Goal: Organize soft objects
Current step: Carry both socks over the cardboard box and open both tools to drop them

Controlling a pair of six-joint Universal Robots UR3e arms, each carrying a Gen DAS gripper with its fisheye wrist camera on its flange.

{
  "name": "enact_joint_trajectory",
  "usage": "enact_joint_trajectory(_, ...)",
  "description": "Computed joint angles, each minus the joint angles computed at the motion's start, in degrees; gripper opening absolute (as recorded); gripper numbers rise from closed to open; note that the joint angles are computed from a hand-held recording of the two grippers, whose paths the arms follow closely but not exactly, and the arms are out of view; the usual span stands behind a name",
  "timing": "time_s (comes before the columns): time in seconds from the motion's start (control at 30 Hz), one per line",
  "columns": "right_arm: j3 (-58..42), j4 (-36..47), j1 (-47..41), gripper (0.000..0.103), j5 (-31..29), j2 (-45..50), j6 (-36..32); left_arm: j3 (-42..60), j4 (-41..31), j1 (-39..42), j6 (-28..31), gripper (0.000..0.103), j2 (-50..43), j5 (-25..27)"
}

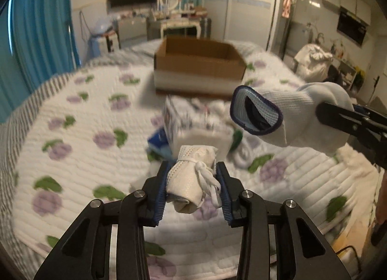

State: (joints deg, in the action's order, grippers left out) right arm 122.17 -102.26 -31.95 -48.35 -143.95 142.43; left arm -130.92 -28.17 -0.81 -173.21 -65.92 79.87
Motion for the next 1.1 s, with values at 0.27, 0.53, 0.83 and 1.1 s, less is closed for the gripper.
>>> enact_joint_trajectory(0.27,-10.45,-12.33,-0.42,0.043,2.93,10.33,6.05,11.3,1.04,-1.65,0.07,0.037,-5.96,-0.12)
enact_joint_trajectory(0.53,-28.2,-32.11,12.29,0.043,-6.37,38.14,18.32,30.91,-0.1,-1.98,-1.12,0.037,-23.03,-0.42)
enact_joint_trajectory(0.83,-56.1,-32.49,21.33,0.043,-16.08,70.66,21.44,69.06,-9.04,-3.53,0.34,0.037,-53.13,4.93)
enact_joint_trajectory(1.1,-79.61,-24.05,22.59,0.043,-16.88,93.69,23.6,93.1,-14.78,-5.98,4.87,0.037,-73.48,9.2)
